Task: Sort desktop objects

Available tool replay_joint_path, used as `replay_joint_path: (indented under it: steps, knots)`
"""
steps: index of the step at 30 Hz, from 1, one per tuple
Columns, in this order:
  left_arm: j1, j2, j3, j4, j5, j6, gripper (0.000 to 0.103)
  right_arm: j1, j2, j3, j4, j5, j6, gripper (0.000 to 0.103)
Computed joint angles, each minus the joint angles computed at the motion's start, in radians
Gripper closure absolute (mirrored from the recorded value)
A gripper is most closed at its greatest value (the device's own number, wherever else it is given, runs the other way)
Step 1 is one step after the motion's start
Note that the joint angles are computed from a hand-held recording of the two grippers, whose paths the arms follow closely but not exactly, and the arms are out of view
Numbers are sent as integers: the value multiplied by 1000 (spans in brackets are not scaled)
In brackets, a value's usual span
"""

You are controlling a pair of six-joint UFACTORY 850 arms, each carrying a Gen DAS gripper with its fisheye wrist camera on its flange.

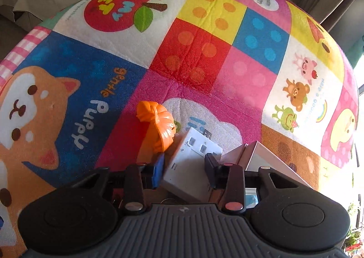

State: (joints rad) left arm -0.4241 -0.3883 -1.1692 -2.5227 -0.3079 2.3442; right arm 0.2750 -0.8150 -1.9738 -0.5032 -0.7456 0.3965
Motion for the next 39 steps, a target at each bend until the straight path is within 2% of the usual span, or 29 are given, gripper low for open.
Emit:
replay_joint_path:
  steps: [2,4,7,9,10,12,13,14,17,18,20,23,25,28,31,33,34,36,37,39]
  knots:
    - [2,-2,-3,22,2,-26,0,3,29,34,37,22,-14,82]
    - [3,-2,-4,47,2,-51,0,-1,65,67,148,39,-91,91]
    - [2,-1,-3,68,-5,-63,0,-17,120,114,414,28,-298,92]
    - [0,0,-1,74,-7,-60,0,-22,159,150,522,42,-357,92]
    - [-1,0,-2,74,-7,-57,0,-19,179,170,513,70,-348,92]
    - [-3,-1,-3,71,-4,-53,0,-1,196,190,369,118,-255,84]
    - [-3,-2,-3,71,-2,-53,0,8,184,177,280,115,-189,70]
    - [-3,-2,-3,71,-1,-54,0,11,166,156,232,99,-147,61]
    - [-1,-2,-3,65,-2,-54,0,11,72,52,113,33,-48,63]
    - [0,-3,-3,66,0,-60,0,9,38,15,79,10,-12,67]
    - [4,-4,-5,81,3,-88,0,-9,-36,-86,118,-49,8,86]
    - [9,-4,-6,94,2,-111,0,-31,-115,-197,150,-95,34,87]
    - [10,-3,-6,121,4,-132,0,-39,-122,-203,173,-89,24,91]
    - [10,-3,-7,184,1,-173,0,-55,-106,-189,349,-121,-58,91]
    - [7,-2,-5,215,-7,-177,0,-53,-34,-84,456,-111,-153,91]
    - [5,-1,-3,219,-10,-173,0,-58,9,-33,596,-149,-272,90]
    - [4,-1,-4,222,-9,-173,0,-55,44,9,618,-123,-298,90]
    - [4,-2,-4,228,-7,-177,0,-32,113,96,534,3,-281,86]
    - [4,-3,-5,230,-5,-180,0,-18,130,118,431,62,-212,75]
    - [5,-5,-8,248,-2,-201,0,-3,103,92,240,111,-60,61]
